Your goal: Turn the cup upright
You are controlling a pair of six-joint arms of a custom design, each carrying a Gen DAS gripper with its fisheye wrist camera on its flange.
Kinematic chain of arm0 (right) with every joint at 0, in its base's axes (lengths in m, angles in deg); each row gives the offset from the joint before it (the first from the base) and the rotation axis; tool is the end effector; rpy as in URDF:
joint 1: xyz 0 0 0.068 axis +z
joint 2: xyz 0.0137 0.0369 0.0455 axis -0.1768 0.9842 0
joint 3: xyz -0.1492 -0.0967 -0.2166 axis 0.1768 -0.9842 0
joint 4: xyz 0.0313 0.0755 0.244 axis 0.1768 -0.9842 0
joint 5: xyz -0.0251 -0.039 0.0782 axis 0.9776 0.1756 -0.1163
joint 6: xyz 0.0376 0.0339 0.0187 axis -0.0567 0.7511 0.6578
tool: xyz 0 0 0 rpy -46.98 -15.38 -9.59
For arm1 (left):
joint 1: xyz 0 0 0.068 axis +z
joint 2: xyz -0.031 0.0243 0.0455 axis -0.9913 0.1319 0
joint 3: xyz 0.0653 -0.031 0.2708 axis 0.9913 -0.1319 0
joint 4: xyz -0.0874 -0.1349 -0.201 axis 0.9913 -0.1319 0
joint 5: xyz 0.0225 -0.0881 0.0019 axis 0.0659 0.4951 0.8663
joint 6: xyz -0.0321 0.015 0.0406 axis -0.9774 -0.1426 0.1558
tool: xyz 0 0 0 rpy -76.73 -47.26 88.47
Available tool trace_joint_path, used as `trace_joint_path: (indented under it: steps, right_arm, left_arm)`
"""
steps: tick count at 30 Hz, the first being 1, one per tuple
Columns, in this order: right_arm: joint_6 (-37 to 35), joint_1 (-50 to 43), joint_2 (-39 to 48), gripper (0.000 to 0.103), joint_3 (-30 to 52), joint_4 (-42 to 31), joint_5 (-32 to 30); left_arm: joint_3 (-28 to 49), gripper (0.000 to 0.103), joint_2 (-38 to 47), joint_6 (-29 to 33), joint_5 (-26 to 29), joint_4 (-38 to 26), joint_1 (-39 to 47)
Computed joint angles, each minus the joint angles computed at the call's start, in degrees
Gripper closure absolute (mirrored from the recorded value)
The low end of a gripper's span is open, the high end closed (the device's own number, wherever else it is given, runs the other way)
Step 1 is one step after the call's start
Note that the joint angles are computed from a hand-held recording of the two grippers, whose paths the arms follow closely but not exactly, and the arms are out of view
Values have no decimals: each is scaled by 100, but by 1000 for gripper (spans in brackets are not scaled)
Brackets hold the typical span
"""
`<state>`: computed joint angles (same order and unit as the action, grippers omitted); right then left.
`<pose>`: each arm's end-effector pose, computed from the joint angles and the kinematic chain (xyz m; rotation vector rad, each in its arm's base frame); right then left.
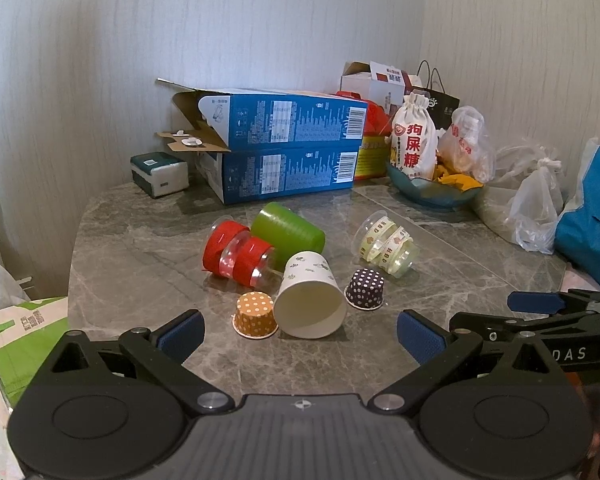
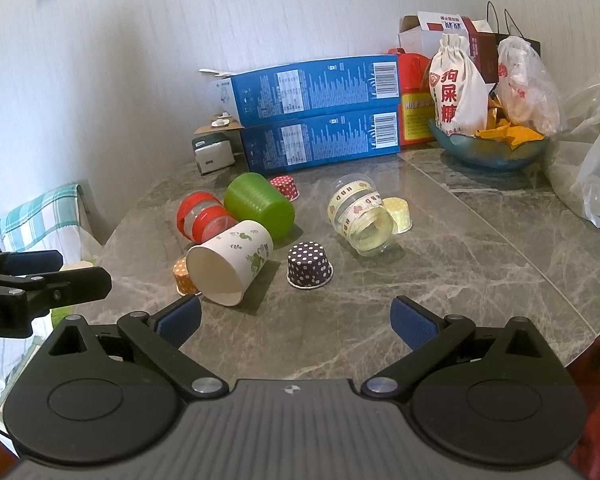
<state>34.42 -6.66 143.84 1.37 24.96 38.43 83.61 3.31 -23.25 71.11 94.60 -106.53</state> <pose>0.2276 0.0202 0.1034 -0.0750 2.1687 0.2754 0.2530 -0.1126 0.1451 0.2633 2.1854 -0.3224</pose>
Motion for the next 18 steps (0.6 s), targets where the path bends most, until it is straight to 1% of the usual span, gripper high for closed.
trace_joint_path:
  steps: [18]
  right_arm:
    - [30, 2, 111, 1, 62, -7, -11]
  left_arm:
    - [28, 0, 64, -4, 83, 27, 60]
